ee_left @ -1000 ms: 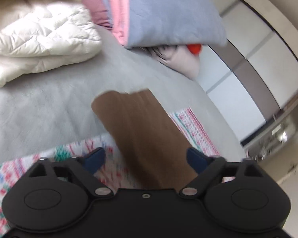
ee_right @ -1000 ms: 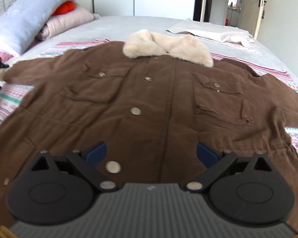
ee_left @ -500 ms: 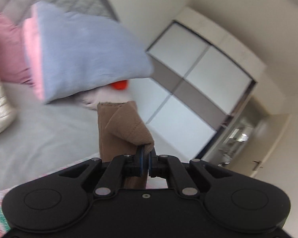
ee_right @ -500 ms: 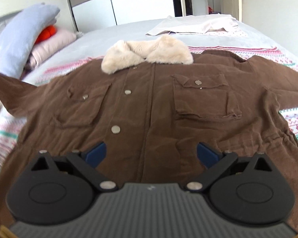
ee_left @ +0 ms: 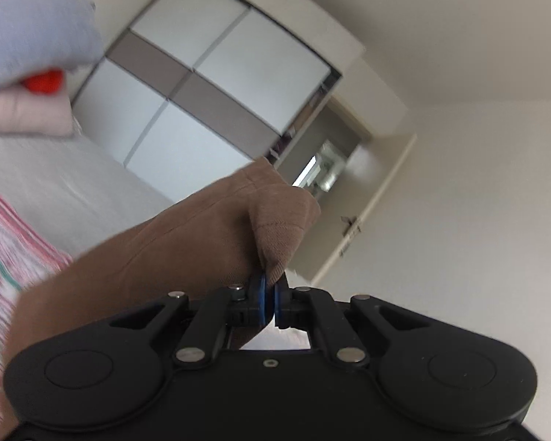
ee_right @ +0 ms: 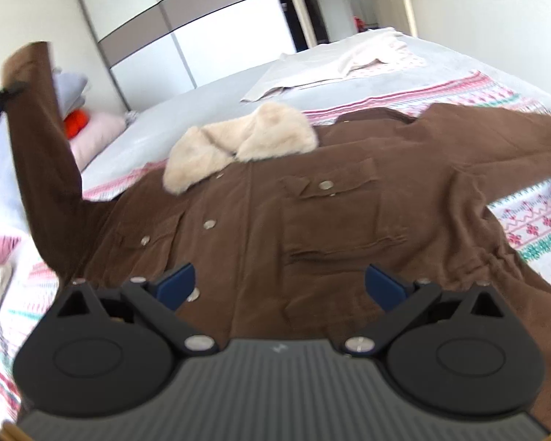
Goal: Fold large clothes
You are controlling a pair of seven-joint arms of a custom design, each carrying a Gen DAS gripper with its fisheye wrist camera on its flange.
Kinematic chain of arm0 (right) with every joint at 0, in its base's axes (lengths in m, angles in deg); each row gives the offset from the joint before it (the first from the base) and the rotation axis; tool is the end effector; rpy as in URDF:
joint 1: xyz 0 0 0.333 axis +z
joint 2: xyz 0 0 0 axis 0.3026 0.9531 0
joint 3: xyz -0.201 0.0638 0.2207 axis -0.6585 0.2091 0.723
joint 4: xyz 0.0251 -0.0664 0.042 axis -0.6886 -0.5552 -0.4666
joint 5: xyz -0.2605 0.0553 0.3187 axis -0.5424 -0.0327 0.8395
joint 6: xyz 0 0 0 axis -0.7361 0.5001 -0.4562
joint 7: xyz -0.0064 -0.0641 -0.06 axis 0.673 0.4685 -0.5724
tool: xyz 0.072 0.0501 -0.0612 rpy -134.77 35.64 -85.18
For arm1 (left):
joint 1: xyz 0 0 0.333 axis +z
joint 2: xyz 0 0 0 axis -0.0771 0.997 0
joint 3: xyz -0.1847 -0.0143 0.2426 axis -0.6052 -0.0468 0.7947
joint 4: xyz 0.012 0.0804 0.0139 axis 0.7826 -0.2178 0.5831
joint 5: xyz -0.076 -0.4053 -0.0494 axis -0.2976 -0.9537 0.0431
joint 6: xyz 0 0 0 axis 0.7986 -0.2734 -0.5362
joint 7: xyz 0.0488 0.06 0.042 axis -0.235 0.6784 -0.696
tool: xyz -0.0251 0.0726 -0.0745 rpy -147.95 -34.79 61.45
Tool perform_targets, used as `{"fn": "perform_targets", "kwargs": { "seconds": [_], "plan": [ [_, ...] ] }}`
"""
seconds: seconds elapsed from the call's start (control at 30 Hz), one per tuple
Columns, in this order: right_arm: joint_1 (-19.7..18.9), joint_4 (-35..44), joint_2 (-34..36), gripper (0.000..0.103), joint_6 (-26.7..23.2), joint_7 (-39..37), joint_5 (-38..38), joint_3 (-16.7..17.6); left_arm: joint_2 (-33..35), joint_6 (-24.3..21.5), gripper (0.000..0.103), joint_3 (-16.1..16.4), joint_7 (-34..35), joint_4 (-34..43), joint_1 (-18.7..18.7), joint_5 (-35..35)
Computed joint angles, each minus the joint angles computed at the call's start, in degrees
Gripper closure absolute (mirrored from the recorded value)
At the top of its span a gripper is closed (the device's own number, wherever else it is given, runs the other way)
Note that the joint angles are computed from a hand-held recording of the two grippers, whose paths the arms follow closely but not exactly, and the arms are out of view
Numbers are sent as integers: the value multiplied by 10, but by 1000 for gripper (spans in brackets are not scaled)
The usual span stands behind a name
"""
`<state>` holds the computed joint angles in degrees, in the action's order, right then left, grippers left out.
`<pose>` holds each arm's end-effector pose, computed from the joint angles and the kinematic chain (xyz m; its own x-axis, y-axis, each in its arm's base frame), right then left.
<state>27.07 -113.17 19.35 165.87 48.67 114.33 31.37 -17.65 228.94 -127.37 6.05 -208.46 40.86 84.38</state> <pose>0.4957 -0.0147 0.5665 0.4930 -0.8051 -0.3298 -0.6604 -0.0996 -0.7443 0.4274 -0.2383 0.6327 0.2190 -0.7665 0.6038 0.0747 -0.6038 -0.7936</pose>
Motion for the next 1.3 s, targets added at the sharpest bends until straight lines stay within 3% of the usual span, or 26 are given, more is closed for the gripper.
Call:
{"fn": "perform_targets", "kwargs": {
  "seconds": [0.03,0.13,0.17,0.2,0.23,0.3,0.33,0.37,0.4,0.5,0.53,0.63,0.73,0.83,0.9,1.0,1.03,1.17,1.23,1.27,1.3],
  "plan": [
    [-2,5,5,3,-1,8,0,-2,21,-1,98,-25,-16,19,13,12],
    [-11,11,14,3,4,22,-6,-1,126,-15,95,-72,-169,69,19,191],
    [-14,10,14,3,9,23,-9,0,156,-15,95,-95,-162,78,25,194],
    [-16,8,12,3,15,23,-13,1,206,-22,87,-114,-115,88,21,176],
    [-18,7,12,3,20,22,-17,2,256,-13,71,-145,-28,95,29,119],
    [-19,7,13,2,29,19,-22,0,356,-7,52,-193,155,96,30,1],
    [-20,8,15,2,29,20,-23,-2,394,-23,52,-189,198,99,8,-9],
    [-21,12,19,2,26,24,-24,-4,411,-26,52,-165,201,95,-24,18],
    [-22,15,24,2,22,30,-25,-5,422,-26,51,-121,197,90,-71,48],
    [-28,25,36,2,11,43,-27,-6,391,-13,38,15,242,51,-212,34],
    [-31,26,38,2,7,49,-29,-4,365,-17,33,42,235,40,-233,48],
    [-38,39,46,2,-26,68,-37,-5,265,-35,33,106,233,-23,-267,36],
    [-38,66,56,2,-91,76,-17,-14,177,-77,33,168,212,-84,-296,44],
    [-40,123,101,3,-186,104,38,-22,114,-143,33,187,202,-114,-288,80],
    [-44,174,148,15,-242,141,58,-14,95,-173,36,198,189,-130,-290,103],
    [-53,256,236,23,-314,232,81,11,86,-170,36,205,165,-156,-288,123],
    [-54,273,258,23,-316,254,77,24,87,-162,36,199,162,-161,-277,122],
    [-49,292,302,25,-236,310,29,76,83,-148,36,178,174,-174,-241,117],
    [-54,286,300,39,-197,292,55,95,88,-141,36,180,143,-173,-230,156],
    [-53,280,296,74,-172,268,66,103,82,-134,37,170,139,-174,-215,153],
    [-50,272,288,91,-144,245,71,110,71,-120,48,153,147,-178,-193,130]
  ]
}}
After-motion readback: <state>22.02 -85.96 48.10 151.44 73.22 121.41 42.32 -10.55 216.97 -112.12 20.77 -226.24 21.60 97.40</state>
